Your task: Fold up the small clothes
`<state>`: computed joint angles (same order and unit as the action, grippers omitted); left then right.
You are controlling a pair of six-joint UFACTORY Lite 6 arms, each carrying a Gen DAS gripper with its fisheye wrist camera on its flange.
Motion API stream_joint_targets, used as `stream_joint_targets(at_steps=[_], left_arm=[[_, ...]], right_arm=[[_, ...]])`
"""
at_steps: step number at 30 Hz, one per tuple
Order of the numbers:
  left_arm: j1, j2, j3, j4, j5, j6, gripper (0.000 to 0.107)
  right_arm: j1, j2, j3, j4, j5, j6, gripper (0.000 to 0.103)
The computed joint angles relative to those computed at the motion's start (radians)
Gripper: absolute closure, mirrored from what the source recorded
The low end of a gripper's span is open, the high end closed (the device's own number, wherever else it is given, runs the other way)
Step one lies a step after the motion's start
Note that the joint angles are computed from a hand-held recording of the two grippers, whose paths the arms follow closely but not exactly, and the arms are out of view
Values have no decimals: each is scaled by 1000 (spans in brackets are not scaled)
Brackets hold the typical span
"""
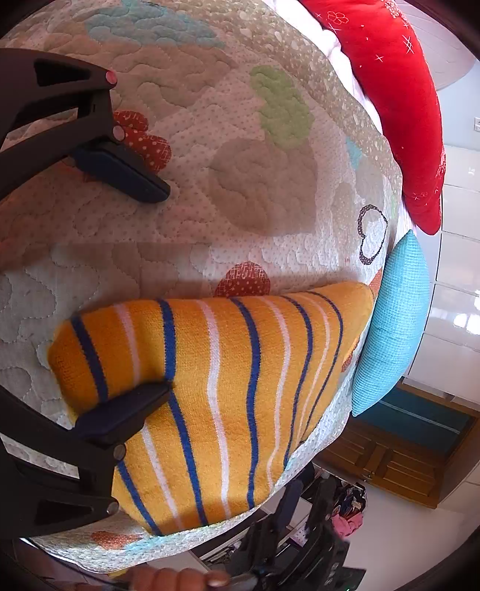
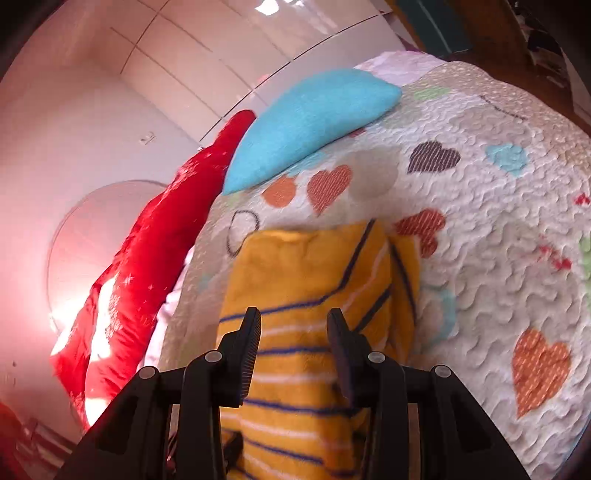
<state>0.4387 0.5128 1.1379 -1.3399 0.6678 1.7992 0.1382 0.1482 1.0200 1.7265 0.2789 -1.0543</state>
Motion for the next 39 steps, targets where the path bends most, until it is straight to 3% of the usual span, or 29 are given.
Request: stream_joint_targets(at_steps=[2,4,8,10,12,16,19,21,22,23,26,28,30,33,35,39], left_arm=[[1,1,1,2,1,-1,9],[0,2,3,3,1,-2,9],[-4,-1,-2,0,-8,4,7],[-5,0,-2,-2,-10,2,7],[-8,-1,-4,-6,-15,4,7],[-16,-7,-10,-11,-27,6,7],[-17,-8,-10,-9,-28,2,7],[-18,-11,-13,-10,-30,3,7],[-18,-10,-12,-10,-30,2,7],[-18,-8,-11,-10,-29,1,7],[-17,-8,-11,-11,-27,0,7],[-13,-10,-13,-9,-23,-1,7],[-8,-9,-11,-3,-14,-6,7],[29,10,43,99,56,-116,7],[83,20,104,226,166,-232,7],[190,-79,45,273,295,-204,7]], right_arm=[[32,-33,-112,141,46,-131,64],[54,-69,-219,246,15,-236,91],[-14,-207,-415,364,64,-305,83],[4,-322,-472,493,-2,-416,79],[6,-403,-510,613,15,-530,79],[5,-315,-489,594,170,-519,77],[87,-170,-429,600,57,-529,77],[100,-200,-474,711,63,-642,75],[101,-212,-478,707,42,-636,64],[99,-236,-484,676,15,-601,61],[111,-351,-531,834,-56,-744,61],[124,-422,-570,978,-27,-858,61],[137,-458,-610,996,68,-837,61],[196,-407,-605,1076,121,-894,60],[233,-371,-604,1221,109,-1048,60],[161,-310,-703,1173,294,-964,56]])
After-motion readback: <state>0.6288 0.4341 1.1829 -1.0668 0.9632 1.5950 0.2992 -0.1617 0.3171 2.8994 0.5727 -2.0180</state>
